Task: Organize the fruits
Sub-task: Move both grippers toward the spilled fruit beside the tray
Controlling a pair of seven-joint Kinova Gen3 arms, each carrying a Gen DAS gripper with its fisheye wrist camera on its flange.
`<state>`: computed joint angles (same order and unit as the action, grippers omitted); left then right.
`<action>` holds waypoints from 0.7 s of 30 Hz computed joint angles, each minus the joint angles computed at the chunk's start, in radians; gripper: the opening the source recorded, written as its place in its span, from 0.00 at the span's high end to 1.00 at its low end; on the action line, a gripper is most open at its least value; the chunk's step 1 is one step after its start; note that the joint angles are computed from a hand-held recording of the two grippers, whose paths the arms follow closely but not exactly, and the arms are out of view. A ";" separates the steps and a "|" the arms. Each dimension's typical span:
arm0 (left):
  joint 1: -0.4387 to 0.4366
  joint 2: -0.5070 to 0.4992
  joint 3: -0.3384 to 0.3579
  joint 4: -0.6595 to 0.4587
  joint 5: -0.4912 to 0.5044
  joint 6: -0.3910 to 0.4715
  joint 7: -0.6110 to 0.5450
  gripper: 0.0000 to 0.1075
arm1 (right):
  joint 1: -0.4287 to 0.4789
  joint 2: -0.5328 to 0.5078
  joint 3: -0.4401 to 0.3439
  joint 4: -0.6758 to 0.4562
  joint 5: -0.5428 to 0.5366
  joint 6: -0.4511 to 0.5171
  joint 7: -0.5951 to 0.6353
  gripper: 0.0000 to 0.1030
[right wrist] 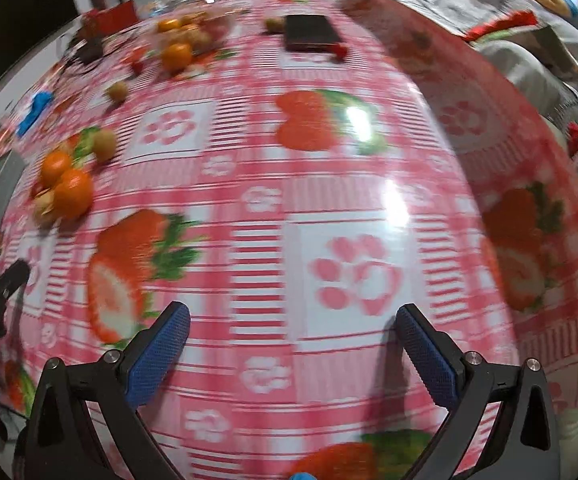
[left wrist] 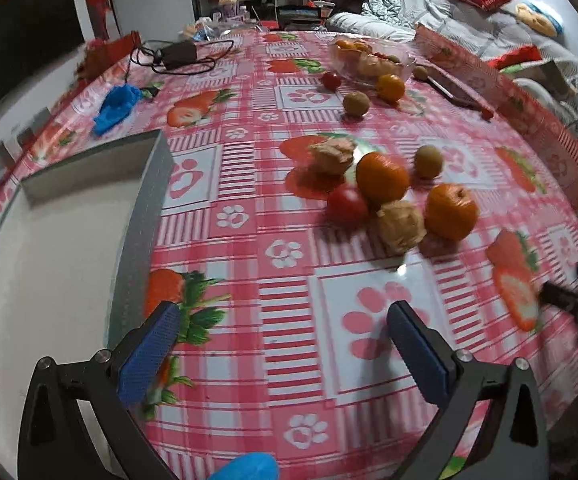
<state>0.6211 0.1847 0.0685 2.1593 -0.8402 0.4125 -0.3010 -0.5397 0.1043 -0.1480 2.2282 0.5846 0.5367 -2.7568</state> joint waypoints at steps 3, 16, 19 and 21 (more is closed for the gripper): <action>0.066 0.006 -0.012 -0.024 -0.042 0.049 0.038 0.04 | -0.018 0.027 -0.007 -0.030 0.003 -0.002 0.005 0.00; 0.020 0.069 -0.061 -0.061 -0.047 0.052 0.056 0.04 | -0.034 0.050 0.015 -0.065 -0.030 0.001 0.052 0.00; -0.021 0.071 -0.041 -0.077 0.002 0.036 0.000 0.04 | -0.041 0.069 0.012 -0.089 -0.042 -0.005 0.080 0.00; -0.020 0.074 -0.045 -0.091 0.018 0.028 -0.014 0.04 | -0.050 0.084 0.010 -0.108 -0.051 -0.011 0.107 0.00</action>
<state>0.6007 0.2589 0.0237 2.0685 -0.8220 0.4405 -0.3151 -0.5898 0.1886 -0.1376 2.1201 0.5338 0.5261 -2.6494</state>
